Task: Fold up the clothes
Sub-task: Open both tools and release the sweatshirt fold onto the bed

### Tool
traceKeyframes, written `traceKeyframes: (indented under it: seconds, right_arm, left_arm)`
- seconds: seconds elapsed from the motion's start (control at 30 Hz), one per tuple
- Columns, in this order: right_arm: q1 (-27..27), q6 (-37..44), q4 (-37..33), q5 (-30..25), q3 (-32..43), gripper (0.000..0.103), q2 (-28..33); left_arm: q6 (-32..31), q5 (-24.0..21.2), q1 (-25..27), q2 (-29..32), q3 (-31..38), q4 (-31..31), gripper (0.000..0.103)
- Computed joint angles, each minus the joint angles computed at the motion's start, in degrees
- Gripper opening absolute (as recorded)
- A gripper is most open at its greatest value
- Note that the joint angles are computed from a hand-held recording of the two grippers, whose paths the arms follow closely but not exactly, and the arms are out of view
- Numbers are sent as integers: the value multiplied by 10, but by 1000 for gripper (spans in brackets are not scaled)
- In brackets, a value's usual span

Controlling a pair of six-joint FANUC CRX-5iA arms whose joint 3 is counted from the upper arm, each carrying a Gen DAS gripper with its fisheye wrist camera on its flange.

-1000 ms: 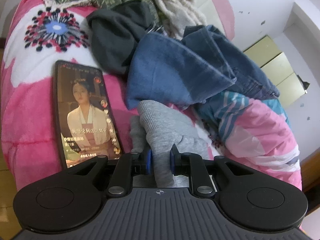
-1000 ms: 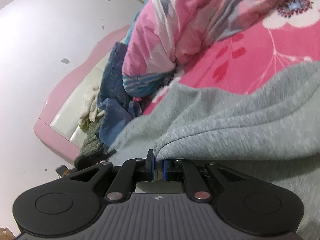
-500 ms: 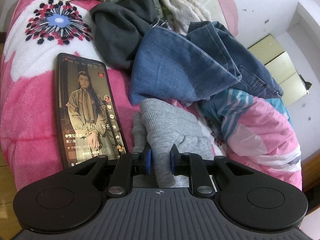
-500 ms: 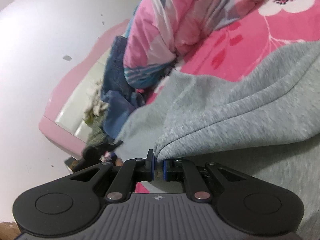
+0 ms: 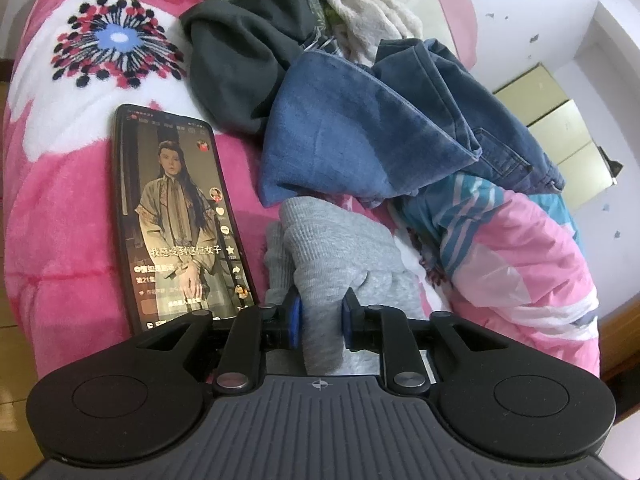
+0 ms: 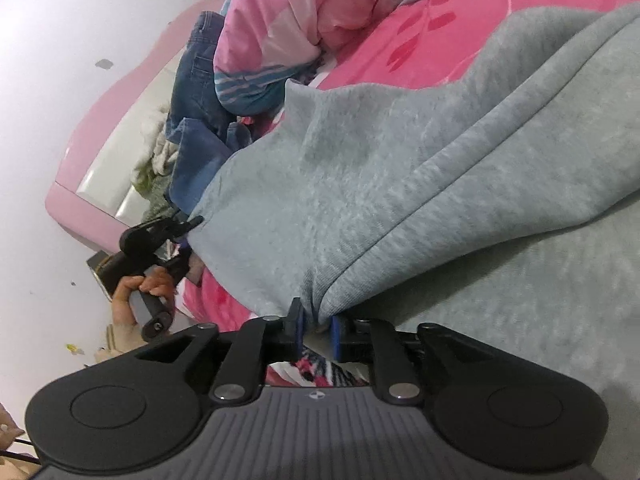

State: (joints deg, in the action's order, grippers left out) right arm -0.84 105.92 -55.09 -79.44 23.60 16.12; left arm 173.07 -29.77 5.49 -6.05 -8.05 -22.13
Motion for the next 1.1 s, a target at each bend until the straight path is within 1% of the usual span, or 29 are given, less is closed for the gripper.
traceKeyframes:
  seconds: [0.03, 0.1, 0.13, 0.23, 0.3, 0.4, 0.5, 0.6, 0.7, 0.77, 0.8, 0.87, 0.9, 0.97, 1.0, 1.07, 1.1]
  right_arm:
    - [1, 3, 9, 5, -1, 21, -5]
    - [1, 9, 24, 15, -7, 24, -15]
    - [2, 10, 34, 20, -10, 24, -20]
    - [5, 19, 67, 31, -20, 24, -38]
    - [2, 34, 80, 31, -24, 25, -49]
    - [-9, 79, 68, 27, -24, 25, -64]
    - [-27, 146, 12, 19, -17, 24, -70]
    - [-16, 209, -28, 26, -12, 23, -67]
    - [16, 246, -34, 34, -5, 20, -58]
    - [41, 276, -24, 44, -8, 17, -53]
    - [52, 287, -17, 49, -10, 16, -51]
    - [66, 295, 2, 56, -19, 15, -49]
    - [73, 295, 14, 61, -25, 15, -47]
    - [91, 276, 61, 75, -38, 15, -43]
    - [95, 269, 72, 79, -44, 13, -40]
    - [81, 272, 49, 79, -52, 13, -36]
    - [77, 269, 43, 75, -51, 13, -36]
  left_arm:
    - [9, -8, -3, -1, 3, -10, 24]
    - [28, -28, -12, -1, 13, -33, 33]
    - [36, -40, -17, 0, 19, -45, 34]
    - [43, -51, -22, -3, 22, -59, 35]
    - [57, -71, -35, -1, 33, -88, 35]
    - [101, -118, -69, 3, 58, -161, 35]
    - [149, -169, -107, 7, 79, -239, 35]
    - [188, -180, -132, 7, 82, -299, 35]
    - [189, -159, -143, 6, 78, -333, 34]
    - [164, -116, -133, 2, 68, -323, 34]
    - [139, -90, -125, 1, 62, -309, 34]
    - [54, -63, -103, 8, 61, -246, 34]
    - [14, -73, -98, 16, 69, -218, 34]
    - [-58, -103, -89, 36, 86, -167, 34]
    - [-74, -107, -82, 41, 87, -147, 34]
    - [-101, -115, -72, 52, 90, -114, 34]
    - [-91, -119, -78, 52, 93, -128, 34]
